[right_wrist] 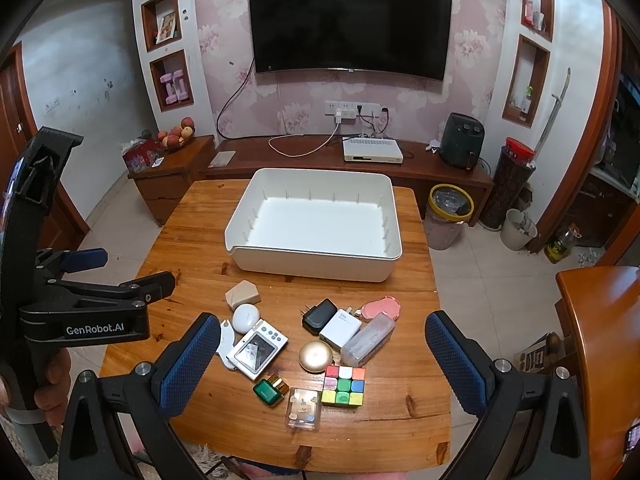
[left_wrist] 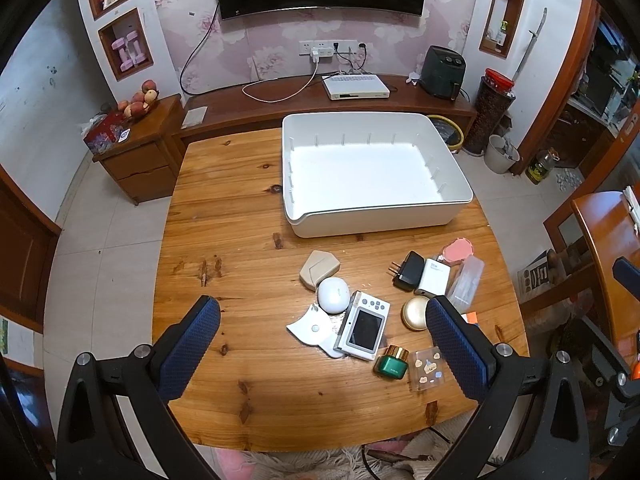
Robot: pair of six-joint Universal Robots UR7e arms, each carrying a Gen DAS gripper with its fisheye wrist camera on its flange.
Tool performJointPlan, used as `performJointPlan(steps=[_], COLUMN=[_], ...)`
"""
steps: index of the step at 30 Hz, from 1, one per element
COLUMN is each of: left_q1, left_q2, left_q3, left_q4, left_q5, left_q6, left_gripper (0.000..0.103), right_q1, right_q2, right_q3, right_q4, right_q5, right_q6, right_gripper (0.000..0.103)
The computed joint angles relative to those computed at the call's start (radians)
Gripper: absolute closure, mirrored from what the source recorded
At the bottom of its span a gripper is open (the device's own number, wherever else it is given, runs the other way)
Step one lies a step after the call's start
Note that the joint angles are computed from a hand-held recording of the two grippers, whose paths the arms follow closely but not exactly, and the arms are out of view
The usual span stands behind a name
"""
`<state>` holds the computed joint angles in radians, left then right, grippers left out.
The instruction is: Organize rigid objects
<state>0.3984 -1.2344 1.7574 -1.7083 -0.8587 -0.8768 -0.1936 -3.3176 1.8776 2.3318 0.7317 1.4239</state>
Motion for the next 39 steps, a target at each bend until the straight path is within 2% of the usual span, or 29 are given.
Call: performJointPlan(steps=[24,31,39], left_q1=[0.015,0.042,0.096], left_q2=[0.016,0.032,0.062], left_q3=[0.009,0.009,0.012], left_q4=[0.012,0.018,0.044], left_q5=[-0.031,-0.051,-0.087], left_q6=[-0.006,0.009,-0.014], left_gripper=[0.001,0.001,0.001], right_q1=[-0.02,-0.043,-0.109], right_q2=[-0.039,-0.069,-0.12], right_q3=[0.085,0.136,0.241], right_q4=[-0.042,-0.042,-0.06], right_q5=[0.051,0.097,0.17], right_q6=[0.001,-0.008,0.001], right_gripper=[0.001,0.001,0.001])
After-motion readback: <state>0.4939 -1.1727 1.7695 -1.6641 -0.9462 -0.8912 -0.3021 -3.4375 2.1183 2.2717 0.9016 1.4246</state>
